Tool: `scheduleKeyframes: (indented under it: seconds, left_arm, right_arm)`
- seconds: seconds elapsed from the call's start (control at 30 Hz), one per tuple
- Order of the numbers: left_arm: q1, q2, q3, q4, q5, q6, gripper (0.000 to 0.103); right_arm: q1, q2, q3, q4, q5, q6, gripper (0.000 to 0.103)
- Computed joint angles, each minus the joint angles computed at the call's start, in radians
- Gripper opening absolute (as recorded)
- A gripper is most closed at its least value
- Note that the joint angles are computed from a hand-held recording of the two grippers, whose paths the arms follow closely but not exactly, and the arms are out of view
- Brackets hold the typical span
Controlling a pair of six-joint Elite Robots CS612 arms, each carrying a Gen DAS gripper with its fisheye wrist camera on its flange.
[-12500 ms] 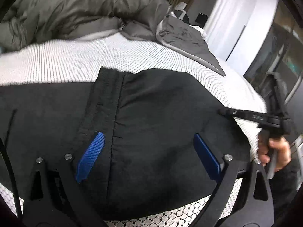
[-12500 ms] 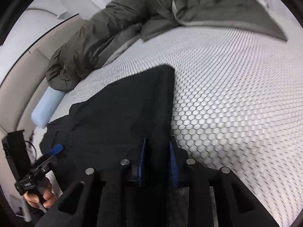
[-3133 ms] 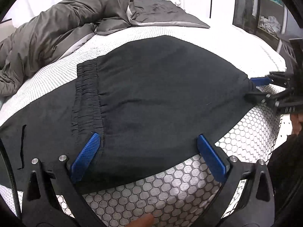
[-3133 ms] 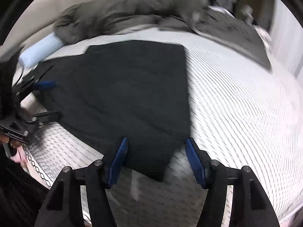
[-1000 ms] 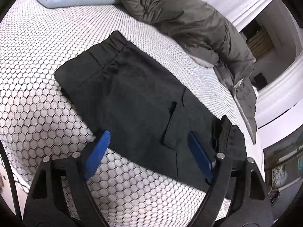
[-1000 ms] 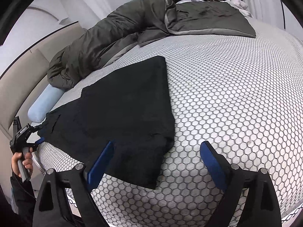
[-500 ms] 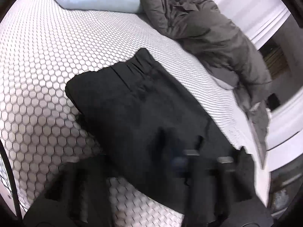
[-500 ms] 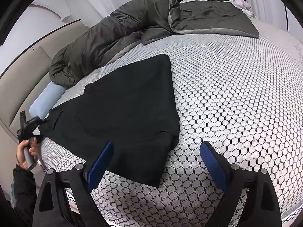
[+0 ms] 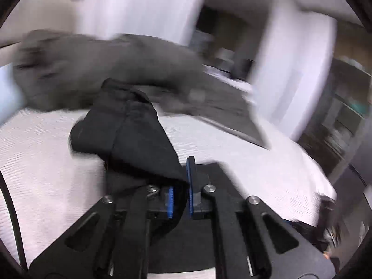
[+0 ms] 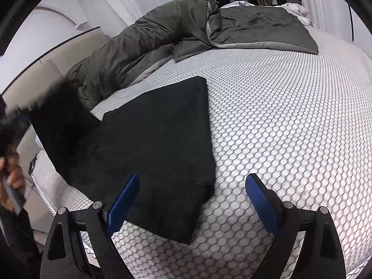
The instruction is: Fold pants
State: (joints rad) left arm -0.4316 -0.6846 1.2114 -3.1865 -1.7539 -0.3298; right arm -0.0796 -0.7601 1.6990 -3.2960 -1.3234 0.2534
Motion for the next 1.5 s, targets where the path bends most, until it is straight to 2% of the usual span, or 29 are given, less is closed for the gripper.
scheduleKeyframes:
  seconds: [0.07, 0.1, 0.13, 0.2, 0.27, 0.37, 0.4, 0.43, 0.53, 0.6, 0.67, 0.73, 0.8, 0.9, 0.93, 0.97, 1.03, 1.07, 1.17, 1.33, 1.37, 1.4, 1.43, 1.47, 1.5]
  left_arm:
    - [-0.035, 0.029, -0.062, 0.118, -0.117, 0.068, 0.028]
    - [-0.046, 0.036, -0.079, 0.175, -0.158, 0.105, 0.052]
    - [-0.057, 0.039, -0.082, 0.202, -0.174, 0.134, 0.065]
    - [-0.07, 0.042, -0.071, 0.163, -0.166, 0.16, 0.069]
    - [-0.066, 0.034, -0.05, 0.137, -0.169, 0.182, 0.081]
    - [-0.047, 0.014, -0.001, 0.074, -0.112, 0.138, 0.088]
    - [-0.042, 0.013, 0.005, 0.065, -0.09, 0.128, 0.094]
    - [-0.034, 0.016, 0.009, 0.067, -0.034, 0.11, 0.098]
    - [-0.019, 0.021, 0.022, 0.126, 0.122, 0.087, 0.098]
    - [-0.004, 0.034, 0.012, 0.175, 0.155, 0.076, 0.098]
    - [0.004, 0.045, -0.006, 0.233, 0.202, 0.062, 0.098]
    - [0.01, 0.053, -0.012, 0.261, 0.225, 0.078, 0.098]
    - [0.016, 0.061, -0.013, 0.281, 0.219, 0.081, 0.098]
    - [0.026, 0.081, -0.04, 0.339, 0.156, 0.074, 0.098]
    - [0.031, 0.084, -0.038, 0.356, 0.123, 0.081, 0.098]
    - [0.032, 0.087, -0.042, 0.371, 0.116, 0.09, 0.098]
    - [0.032, 0.088, -0.042, 0.389, 0.122, 0.117, 0.098]
    - [0.036, 0.089, -0.04, 0.396, 0.114, 0.139, 0.098]
    - [0.04, 0.075, -0.015, 0.387, 0.097, 0.138, 0.1]
    - [0.041, 0.067, 0.0, 0.375, 0.108, 0.13, 0.1]
    - [0.039, 0.066, 0.0, 0.377, 0.117, 0.131, 0.1]
    - [0.037, 0.066, -0.002, 0.379, 0.124, 0.132, 0.1]
    - [0.035, 0.066, -0.003, 0.38, 0.129, 0.134, 0.1]
    - [0.034, 0.069, -0.009, 0.384, 0.13, 0.133, 0.1]
    - [0.033, 0.057, 0.013, 0.371, 0.131, 0.127, 0.1]
  right_arm:
    - [0.001, 0.001, -0.006, 0.006, -0.041, -0.002, 0.094]
    - [-0.001, 0.002, -0.009, 0.014, -0.06, 0.005, 0.094]
    - [-0.004, 0.003, -0.009, 0.019, -0.067, 0.011, 0.094]
    - [-0.01, 0.003, -0.008, 0.033, -0.085, 0.025, 0.094]
    - [-0.016, 0.0, -0.002, 0.042, -0.095, 0.031, 0.094]
    - [-0.024, -0.006, 0.016, 0.021, -0.086, 0.04, 0.094]
    - [-0.025, -0.006, 0.018, 0.01, -0.077, 0.041, 0.094]
    - [-0.026, -0.005, 0.019, 0.002, -0.068, 0.043, 0.094]
    - [-0.026, 0.002, 0.014, -0.033, -0.017, 0.035, 0.094]
    - [-0.025, 0.009, 0.003, -0.041, 0.027, 0.012, 0.094]
    - [-0.016, 0.017, -0.017, -0.033, 0.033, -0.026, 0.094]
    - [-0.006, 0.023, -0.038, -0.018, 0.036, -0.075, 0.086]
    - [-0.006, 0.031, -0.066, 0.012, 0.104, -0.1, 0.072]
    - [-0.014, 0.058, -0.139, 0.109, 0.284, -0.134, 0.065]
    - [-0.013, 0.068, -0.171, 0.177, 0.311, -0.131, 0.064]
    - [-0.013, 0.079, -0.197, 0.225, 0.327, -0.12, 0.06]
    - [-0.017, 0.101, -0.223, 0.276, 0.373, -0.099, 0.06]
    - [-0.019, 0.105, -0.226, 0.292, 0.386, -0.096, 0.06]
    - [-0.023, 0.109, -0.231, 0.305, 0.412, -0.072, 0.059]
    - [-0.021, 0.093, -0.204, 0.293, 0.395, -0.07, 0.055]
    - [-0.022, 0.094, -0.202, 0.285, 0.394, -0.07, 0.044]
    - [-0.021, 0.099, -0.206, 0.275, 0.402, -0.069, 0.027]
    - [-0.017, 0.104, -0.211, 0.258, 0.397, -0.076, 0.018]
    - [-0.012, 0.107, -0.21, 0.235, 0.385, -0.088, 0.011]
    - [-0.006, 0.106, -0.205, 0.194, 0.372, -0.099, 0.008]
